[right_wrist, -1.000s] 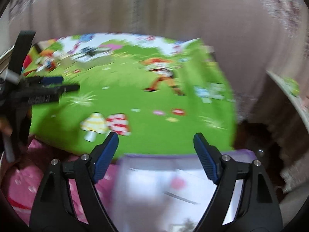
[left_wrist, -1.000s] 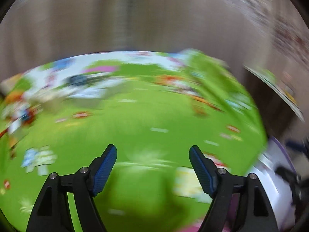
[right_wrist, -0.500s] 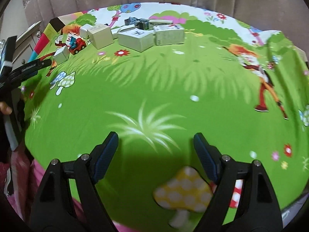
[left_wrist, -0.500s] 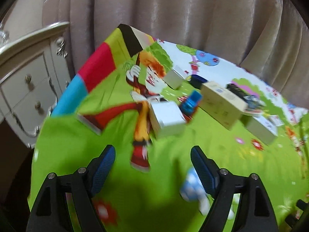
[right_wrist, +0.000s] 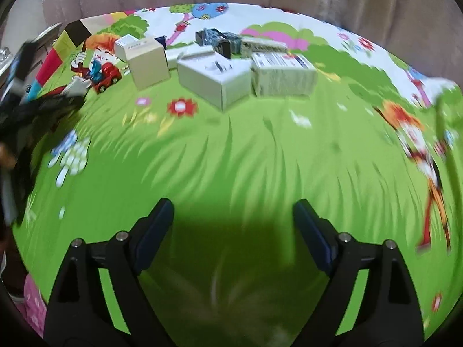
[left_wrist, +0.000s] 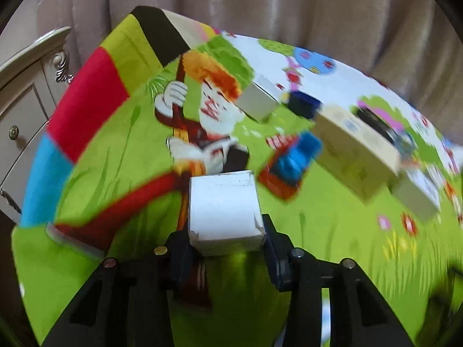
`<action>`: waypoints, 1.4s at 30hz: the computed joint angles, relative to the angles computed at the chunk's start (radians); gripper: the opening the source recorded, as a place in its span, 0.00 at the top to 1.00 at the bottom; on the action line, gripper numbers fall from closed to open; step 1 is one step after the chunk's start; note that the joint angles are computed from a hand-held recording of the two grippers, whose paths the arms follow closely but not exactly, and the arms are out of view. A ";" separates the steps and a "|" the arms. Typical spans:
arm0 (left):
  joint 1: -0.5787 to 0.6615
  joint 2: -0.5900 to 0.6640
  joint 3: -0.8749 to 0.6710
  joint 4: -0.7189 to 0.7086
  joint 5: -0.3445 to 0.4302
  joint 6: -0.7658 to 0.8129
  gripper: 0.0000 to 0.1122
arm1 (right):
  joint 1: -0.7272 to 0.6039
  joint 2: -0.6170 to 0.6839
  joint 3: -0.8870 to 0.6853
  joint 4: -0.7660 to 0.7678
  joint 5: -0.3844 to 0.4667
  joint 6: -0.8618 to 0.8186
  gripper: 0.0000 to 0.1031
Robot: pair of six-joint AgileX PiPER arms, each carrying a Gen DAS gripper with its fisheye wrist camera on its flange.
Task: Organize rigid objects
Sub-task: 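Grasp a white box with grey logo with the right gripper while the left grasps a white cube box, then carry both held boxes over to the white storage box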
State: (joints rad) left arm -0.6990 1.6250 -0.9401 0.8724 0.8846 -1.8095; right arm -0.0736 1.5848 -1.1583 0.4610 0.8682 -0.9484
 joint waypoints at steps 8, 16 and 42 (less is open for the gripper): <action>-0.151 -0.100 0.125 0.048 -0.003 -0.124 0.62 | 0.152 0.349 -0.424 0.007 0.107 -0.019 0.10; -0.142 -0.099 0.113 0.039 0.001 -0.097 0.60 | 0.190 0.486 -0.617 0.044 0.190 -0.070 0.40; -0.192 -0.022 0.002 -0.050 0.128 -0.068 0.64 | 0.144 -0.037 0.074 0.073 -0.095 -0.084 0.56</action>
